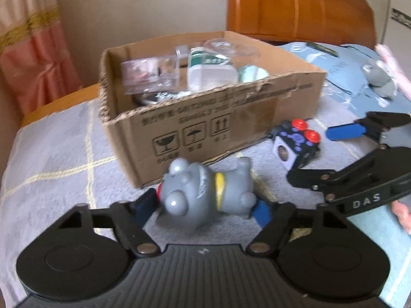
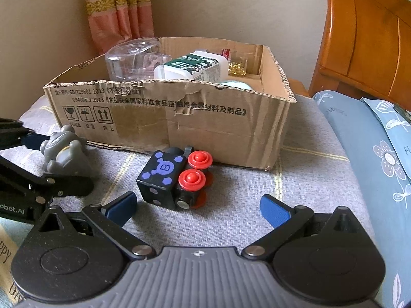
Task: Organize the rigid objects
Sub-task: 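Grasp the grey toy with the left tool while the right tool grasps the black cube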
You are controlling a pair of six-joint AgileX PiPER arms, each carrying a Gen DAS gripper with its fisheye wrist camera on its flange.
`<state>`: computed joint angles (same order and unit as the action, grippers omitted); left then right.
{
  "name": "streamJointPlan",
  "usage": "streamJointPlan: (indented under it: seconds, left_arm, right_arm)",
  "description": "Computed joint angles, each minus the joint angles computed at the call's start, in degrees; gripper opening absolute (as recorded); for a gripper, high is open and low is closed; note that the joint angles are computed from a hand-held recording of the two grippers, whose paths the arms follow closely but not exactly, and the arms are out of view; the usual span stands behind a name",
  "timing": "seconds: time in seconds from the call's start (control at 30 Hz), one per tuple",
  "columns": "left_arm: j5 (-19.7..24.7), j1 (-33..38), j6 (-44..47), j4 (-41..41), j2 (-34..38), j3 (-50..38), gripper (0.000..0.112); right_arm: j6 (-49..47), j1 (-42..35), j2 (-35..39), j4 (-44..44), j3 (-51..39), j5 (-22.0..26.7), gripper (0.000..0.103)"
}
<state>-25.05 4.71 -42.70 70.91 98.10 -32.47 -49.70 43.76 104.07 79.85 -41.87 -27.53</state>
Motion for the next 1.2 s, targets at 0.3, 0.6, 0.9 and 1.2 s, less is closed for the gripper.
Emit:
streamJointPlan:
  seconds: [0.3,0.6,0.9,1.2]
  left_arm:
    - [-1.2,4.9,-2.8,3.7,-1.7,1.7,0.073]
    - [-0.8,7.9,-4.0,6.0,-1.8,1.3,0.073]
    - [-0.9,7.6,-5.2,7.5,-0.7,-0.2,0.074]
    - [0.4,6.6,-7.4,9.4,-0.7,-1.1,0.074]
  right_arm:
    - [-3.1,-0.2,1.1,-0.7,-2.6,3.2,0.103]
    - [-0.3,-0.7,2.9,-9.4,-5.3,7.3,0.103]
    - [-8.5,-0.1,0.9,2.7,-5.1,3.8,0.078]
    - [-13.6,0.4,0.7,7.9,-6.2,3.2,0.059]
